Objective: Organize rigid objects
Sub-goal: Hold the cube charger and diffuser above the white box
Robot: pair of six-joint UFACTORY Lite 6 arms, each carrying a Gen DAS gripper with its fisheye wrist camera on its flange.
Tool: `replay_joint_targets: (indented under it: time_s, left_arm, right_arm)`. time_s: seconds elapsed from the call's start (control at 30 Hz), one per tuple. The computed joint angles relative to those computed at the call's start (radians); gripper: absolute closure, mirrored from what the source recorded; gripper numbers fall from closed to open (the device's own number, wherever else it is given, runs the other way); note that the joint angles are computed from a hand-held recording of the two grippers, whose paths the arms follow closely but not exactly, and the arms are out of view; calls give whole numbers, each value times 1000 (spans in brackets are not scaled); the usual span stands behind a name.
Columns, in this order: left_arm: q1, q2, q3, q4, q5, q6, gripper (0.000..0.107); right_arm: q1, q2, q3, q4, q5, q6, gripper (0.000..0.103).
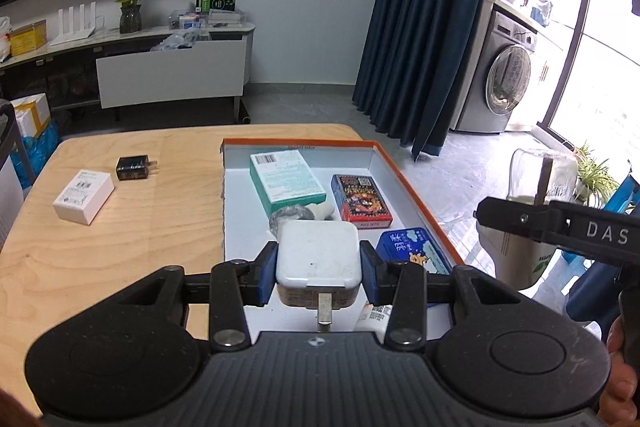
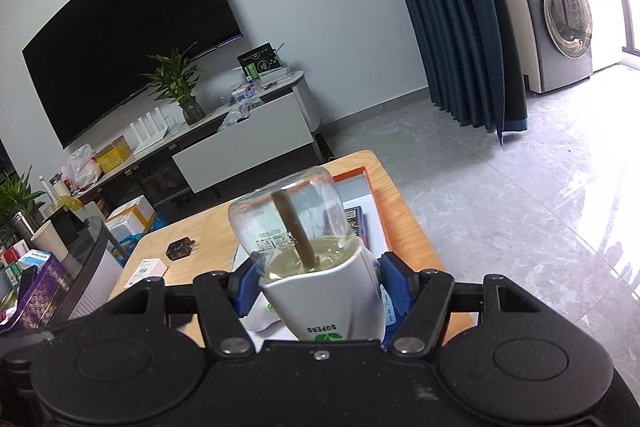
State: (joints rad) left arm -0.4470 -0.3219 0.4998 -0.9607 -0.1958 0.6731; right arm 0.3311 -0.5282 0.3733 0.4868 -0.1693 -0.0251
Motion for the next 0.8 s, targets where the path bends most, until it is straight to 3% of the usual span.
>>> replay_joint_targets:
  time_s: [0.2,0.4,0.8]
  left_arm:
    - [-27,-2,0,-195,-24,167,65]
    - [-40,-7,1,-235,-32,195,64]
    - [-47,-3,3,-248,-34,202,64]
  right_arm:
    - [21,8,11,45,6,-39,27]
    - [21,13,24,6,26,-13,27]
    - [35,13,34,125,44,-135,27]
